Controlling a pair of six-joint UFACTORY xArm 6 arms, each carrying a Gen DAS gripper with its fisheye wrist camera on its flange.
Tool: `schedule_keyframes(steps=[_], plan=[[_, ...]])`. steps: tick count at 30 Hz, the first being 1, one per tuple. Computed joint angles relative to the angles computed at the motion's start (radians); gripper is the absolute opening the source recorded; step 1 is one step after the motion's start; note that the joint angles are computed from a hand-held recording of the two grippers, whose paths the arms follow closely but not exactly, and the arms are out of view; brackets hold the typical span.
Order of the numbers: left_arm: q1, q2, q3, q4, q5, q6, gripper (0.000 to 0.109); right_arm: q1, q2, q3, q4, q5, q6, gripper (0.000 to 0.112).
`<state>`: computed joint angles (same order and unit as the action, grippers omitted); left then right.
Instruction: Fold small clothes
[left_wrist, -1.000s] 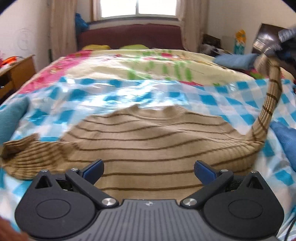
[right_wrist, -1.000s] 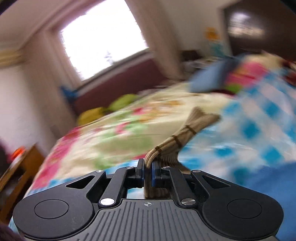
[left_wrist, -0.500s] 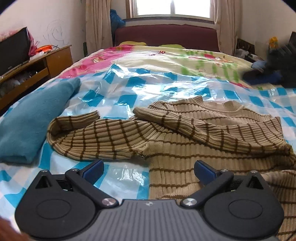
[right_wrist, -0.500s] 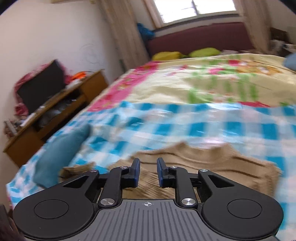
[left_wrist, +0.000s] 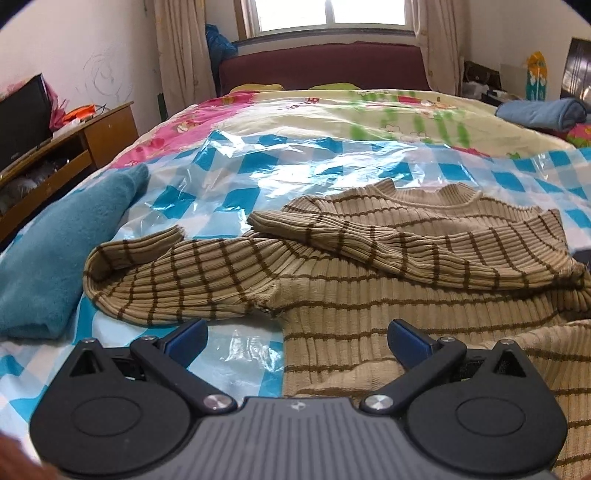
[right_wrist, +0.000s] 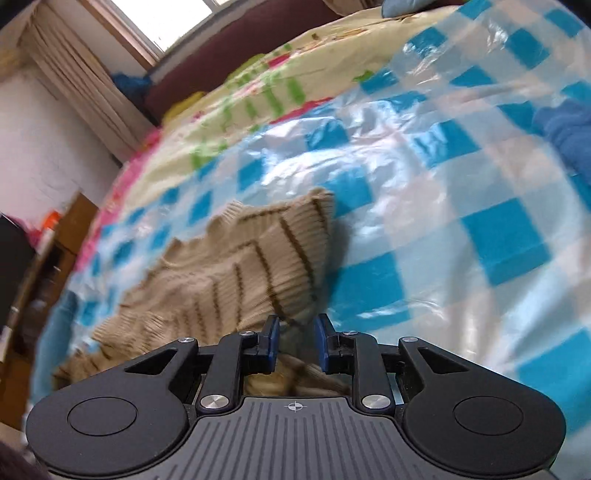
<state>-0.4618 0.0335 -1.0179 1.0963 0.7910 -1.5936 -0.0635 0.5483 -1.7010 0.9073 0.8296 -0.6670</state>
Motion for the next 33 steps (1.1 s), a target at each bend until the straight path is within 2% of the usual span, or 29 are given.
schedule_keyframes(steps=[3,6,8,10,13,15,16,17,19,21,24,26,28,30,33], plan=[[-0.015,0.01,-0.021,0.004,0.022,0.023,0.103,-0.016,0.028,-0.048,0.066,0.08,-0.015,0.03],[-0.023,0.028,-0.044,0.015,0.022,0.037,0.103,-0.038,-0.008,-0.015,0.119,0.122,-0.101,0.038],[-0.024,0.047,-0.064,0.008,0.008,0.053,0.103,-0.027,-0.027,-0.001,0.097,0.103,-0.142,0.059],[-0.028,0.065,-0.086,-0.007,-0.002,0.079,0.103,-0.009,-0.011,-0.019,0.069,0.062,-0.123,0.059],[-0.04,0.083,-0.112,-0.001,-0.004,0.104,0.103,0.012,0.096,-0.154,0.0,0.087,0.045,0.059],[-0.044,0.096,-0.13,0.007,0.0,0.116,0.103,0.032,0.149,-0.222,-0.099,0.084,0.165,0.047],[-0.043,0.102,-0.139,0.007,-0.004,0.122,0.103,0.036,0.164,-0.24,-0.121,0.087,0.188,0.027],[-0.041,0.11,-0.148,0.005,-0.009,0.13,0.103,0.036,0.174,-0.252,-0.126,0.094,0.192,0.014],[-0.039,0.128,-0.169,0.007,-0.017,0.142,0.103,0.025,0.189,-0.279,-0.126,0.092,0.193,0.008],[-0.034,0.148,-0.191,0.012,-0.032,0.15,0.103,0.019,0.206,-0.321,-0.184,0.044,0.196,0.008],[-0.031,0.193,-0.242,0.012,-0.059,0.161,0.103,0.001,0.309,-0.5,-0.3,0.033,0.266,0.006],[-0.03,0.23,-0.284,-0.002,-0.069,0.185,0.103,-0.011,0.423,-0.695,-0.369,0.105,0.315,0.006],[-0.028,0.261,-0.316,-0.03,-0.083,0.224,0.103,-0.01,0.469,-0.769,-0.4,0.149,0.314,0.008],[-0.028,0.276,-0.332,-0.038,-0.079,0.244,0.103,-0.003,0.416,-0.676,-0.4,0.121,0.268,0.015],[-0.03,0.269,-0.323,-0.021,-0.058,0.248,0.103,0.003,0.265,-0.41,-0.375,-0.061,0.19,0.015]])
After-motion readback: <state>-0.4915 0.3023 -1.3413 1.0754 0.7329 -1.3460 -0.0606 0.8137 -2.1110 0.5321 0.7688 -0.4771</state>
